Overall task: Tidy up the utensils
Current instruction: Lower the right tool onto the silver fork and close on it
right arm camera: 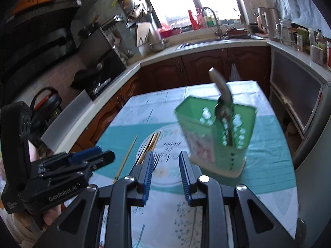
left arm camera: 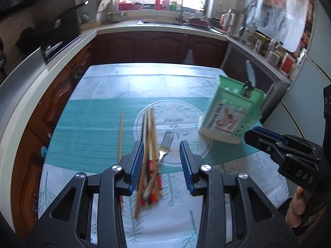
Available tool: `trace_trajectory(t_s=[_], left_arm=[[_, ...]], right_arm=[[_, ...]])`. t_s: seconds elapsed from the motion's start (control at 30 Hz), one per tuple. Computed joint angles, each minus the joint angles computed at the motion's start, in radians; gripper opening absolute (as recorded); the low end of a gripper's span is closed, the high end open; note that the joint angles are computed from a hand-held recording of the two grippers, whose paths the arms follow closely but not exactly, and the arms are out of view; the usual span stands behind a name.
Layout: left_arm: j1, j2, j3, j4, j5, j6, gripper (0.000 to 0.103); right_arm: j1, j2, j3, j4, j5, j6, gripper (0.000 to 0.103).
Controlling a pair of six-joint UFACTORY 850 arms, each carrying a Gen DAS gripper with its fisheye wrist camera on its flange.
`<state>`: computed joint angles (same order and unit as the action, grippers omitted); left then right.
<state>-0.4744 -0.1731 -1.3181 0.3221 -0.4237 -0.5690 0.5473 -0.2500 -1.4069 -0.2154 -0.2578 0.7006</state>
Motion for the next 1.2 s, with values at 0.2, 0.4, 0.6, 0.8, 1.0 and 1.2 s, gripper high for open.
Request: trace_trajectory(t_s=[0.2, 0.4, 0.6, 0.8, 1.0, 1.2], left_arm=[[0.065, -0.021, 0.0, -0.092, -0.016, 0.062, 0.033], [0.108, -0.059, -0.011, -0.193, -0.017, 0.135, 0.033], [0.147, -0.105, -0.02, -0.308, -0.024, 0.227, 0.032], [0.173, -0.142, -0.03, -0.36, -0.021, 0.262, 0.033], [0.185, -0.171, -0.043, -0.406, -0.027, 0.308, 0.032], [0.18, -0.198, -0.068, -0.453, -0.03, 0.363, 0.032]], right_arm=[[0.031, -0.056, -0.068, 0.012, -0.076, -0.029, 0.026], [0.033, -0.13, -0.144, 0.157, -0.123, -0.157, 0.026], [0.023, -0.25, -0.266, 0.336, -0.213, -0.308, 0.026], [0.011, -0.399, -0.428, 0.358, -0.3, -0.34, 0.026], [0.002, -0.508, -0.549, 0.354, -0.369, -0.329, 0.026], [-0.002, -0.546, -0.583, 0.365, -0.373, -0.348, 0.026]])
